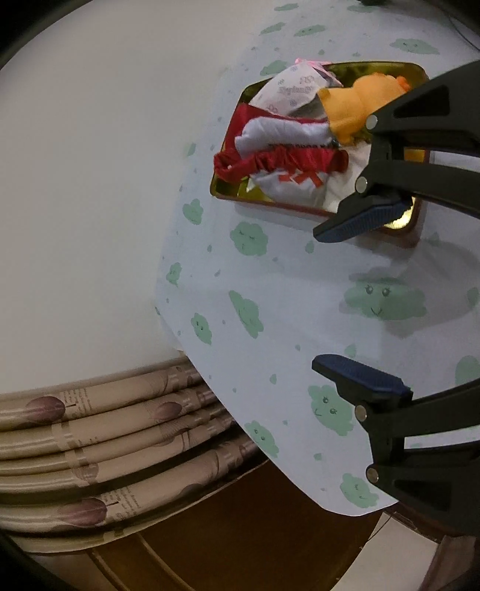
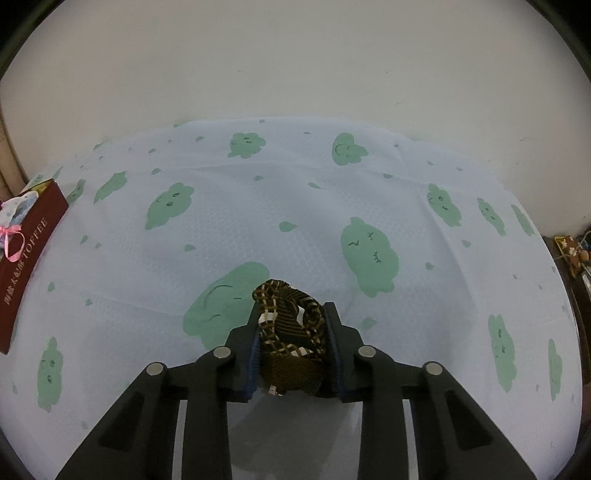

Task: Organize soft objects
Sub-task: 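Carry the brown checkered item with the right tool onto the tin and release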

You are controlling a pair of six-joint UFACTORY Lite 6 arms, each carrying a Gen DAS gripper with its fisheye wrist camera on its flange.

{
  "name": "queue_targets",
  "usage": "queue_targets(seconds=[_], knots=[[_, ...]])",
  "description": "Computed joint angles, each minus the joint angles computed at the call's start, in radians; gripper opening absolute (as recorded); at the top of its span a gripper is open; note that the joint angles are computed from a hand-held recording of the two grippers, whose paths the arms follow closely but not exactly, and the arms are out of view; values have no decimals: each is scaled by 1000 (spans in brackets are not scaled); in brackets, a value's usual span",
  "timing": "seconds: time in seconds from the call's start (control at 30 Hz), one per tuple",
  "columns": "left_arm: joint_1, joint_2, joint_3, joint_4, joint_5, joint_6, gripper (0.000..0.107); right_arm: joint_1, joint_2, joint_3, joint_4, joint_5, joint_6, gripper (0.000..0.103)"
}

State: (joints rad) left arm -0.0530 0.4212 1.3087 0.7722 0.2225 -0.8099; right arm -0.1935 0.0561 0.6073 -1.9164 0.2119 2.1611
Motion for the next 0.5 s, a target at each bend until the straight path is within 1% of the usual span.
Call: queue_targets(seconds=[0.03,0.07,0.1,0.17,0.2,0.3,0.37,0.5], knots=[[5,-4,-11,65,-4,-65,65,11,-18,-6,52,3,-42,25],[12,-6,-15,89,-2,-91,65,24,-32,-7,129,12,-107,25],[18,-5,-13,70,-6,-78,65,29,-32,7,190,7,-162,25],[38,-11,-16,-46,-28,22,65,48,-61,10,296,4,-253,25],[48,-13,-20,-74,-37,38,65,61,-73,20,391,4,-342,25],[50,-15,-25,3,-29,-49,65,122,-94,59,630,11,-553,25],[55,-7,-19,-23,-28,-24,65,187,-99,98,769,35,-680,25],[60,-5,-16,-38,-27,-14,65,329,-68,208,919,80,-811,25]])
